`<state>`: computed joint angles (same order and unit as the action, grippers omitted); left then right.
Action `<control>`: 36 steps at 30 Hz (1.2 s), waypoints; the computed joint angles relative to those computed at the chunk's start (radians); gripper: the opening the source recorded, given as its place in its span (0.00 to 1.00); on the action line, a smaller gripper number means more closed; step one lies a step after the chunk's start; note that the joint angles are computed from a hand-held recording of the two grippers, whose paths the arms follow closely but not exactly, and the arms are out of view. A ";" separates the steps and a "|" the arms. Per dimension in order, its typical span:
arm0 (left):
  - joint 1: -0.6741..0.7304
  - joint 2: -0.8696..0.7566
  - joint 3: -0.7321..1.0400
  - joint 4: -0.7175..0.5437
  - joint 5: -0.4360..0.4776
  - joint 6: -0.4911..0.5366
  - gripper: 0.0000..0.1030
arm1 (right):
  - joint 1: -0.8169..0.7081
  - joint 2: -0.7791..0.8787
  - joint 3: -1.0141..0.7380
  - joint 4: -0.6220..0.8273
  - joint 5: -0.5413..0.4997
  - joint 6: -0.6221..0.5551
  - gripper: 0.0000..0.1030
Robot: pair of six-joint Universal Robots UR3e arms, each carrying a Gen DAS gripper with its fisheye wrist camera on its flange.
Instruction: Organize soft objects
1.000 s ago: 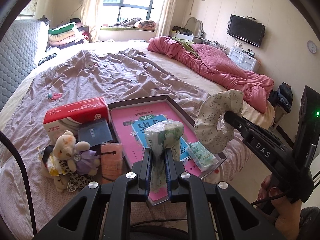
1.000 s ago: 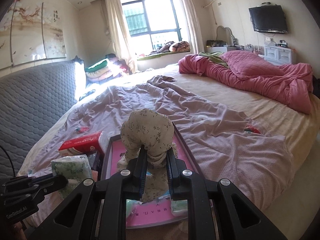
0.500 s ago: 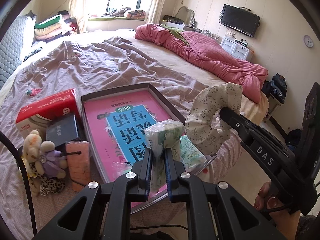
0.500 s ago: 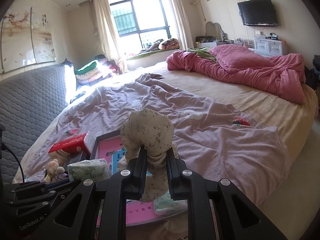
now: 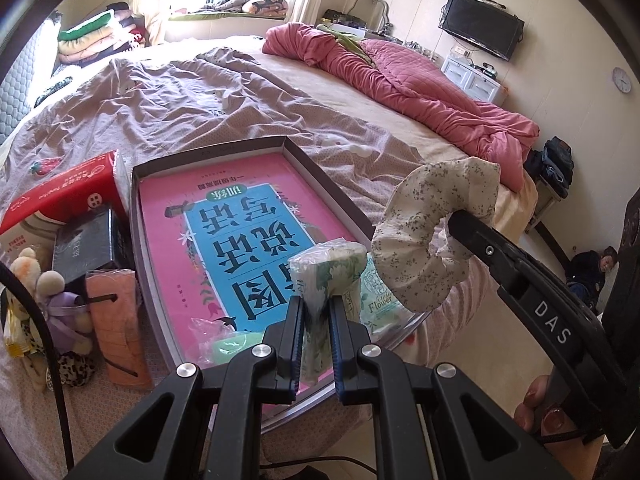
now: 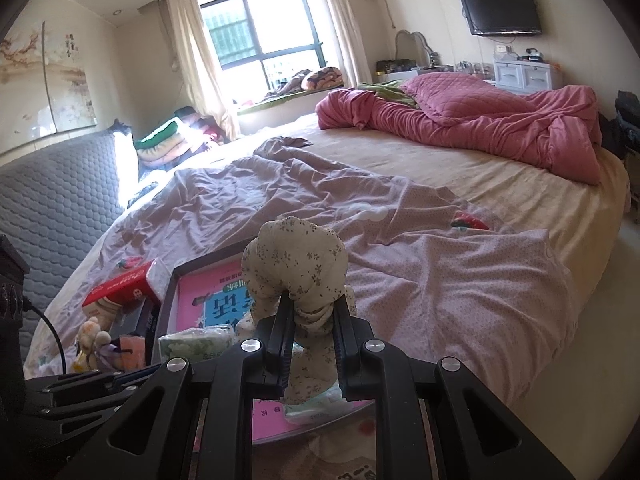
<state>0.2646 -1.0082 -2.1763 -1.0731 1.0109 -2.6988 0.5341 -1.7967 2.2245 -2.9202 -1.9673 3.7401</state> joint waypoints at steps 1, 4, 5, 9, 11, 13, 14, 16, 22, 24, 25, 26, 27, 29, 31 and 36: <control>-0.007 -0.008 0.000 0.009 0.004 -0.004 0.12 | 0.000 0.001 0.000 0.001 0.000 0.001 0.18; -0.030 -0.033 -0.003 0.043 0.021 -0.019 0.12 | -0.009 0.005 0.007 -0.008 0.010 0.000 0.18; -0.032 -0.040 -0.003 0.046 0.024 -0.020 0.12 | -0.008 0.006 0.007 -0.007 0.009 0.001 0.18; -0.042 -0.062 -0.011 0.070 0.039 -0.032 0.12 | -0.018 0.002 0.017 -0.013 0.014 0.004 0.18; -0.043 -0.072 -0.013 0.074 0.044 -0.034 0.12 | -0.019 0.003 0.020 -0.016 0.015 0.004 0.18; -0.046 -0.081 -0.017 0.086 0.051 -0.038 0.12 | -0.020 0.003 0.024 -0.019 0.016 0.007 0.18; -0.047 -0.083 -0.019 0.091 0.057 -0.038 0.12 | -0.023 0.002 0.026 -0.021 0.021 0.007 0.18; -0.051 -0.089 -0.022 0.098 0.066 -0.042 0.12 | -0.022 0.005 0.028 -0.026 0.019 0.007 0.18; -0.049 -0.093 -0.032 0.121 0.080 -0.046 0.12 | -0.041 0.010 0.045 -0.059 0.066 0.000 0.18; -0.055 -0.091 -0.039 0.137 0.095 -0.045 0.12 | -0.052 0.019 0.050 -0.075 0.105 -0.004 0.18; -0.059 -0.094 -0.037 0.141 0.099 -0.047 0.12 | -0.053 0.023 0.051 -0.082 0.116 -0.004 0.18; -0.058 -0.095 -0.037 0.141 0.101 -0.047 0.12 | -0.055 0.029 0.055 -0.095 0.133 -0.005 0.18; -0.058 -0.096 -0.039 0.146 0.107 -0.050 0.12 | -0.057 0.034 0.053 -0.102 0.144 -0.008 0.18; -0.061 -0.103 -0.041 0.164 0.121 -0.057 0.12 | -0.077 0.045 0.054 -0.108 0.206 -0.017 0.19; -0.058 -0.106 -0.043 0.168 0.125 -0.058 0.12 | -0.085 0.062 0.050 -0.089 0.236 -0.009 0.19; -0.046 -0.106 -0.048 0.169 0.128 -0.057 0.13 | -0.098 0.090 0.061 -0.075 0.277 -0.010 0.19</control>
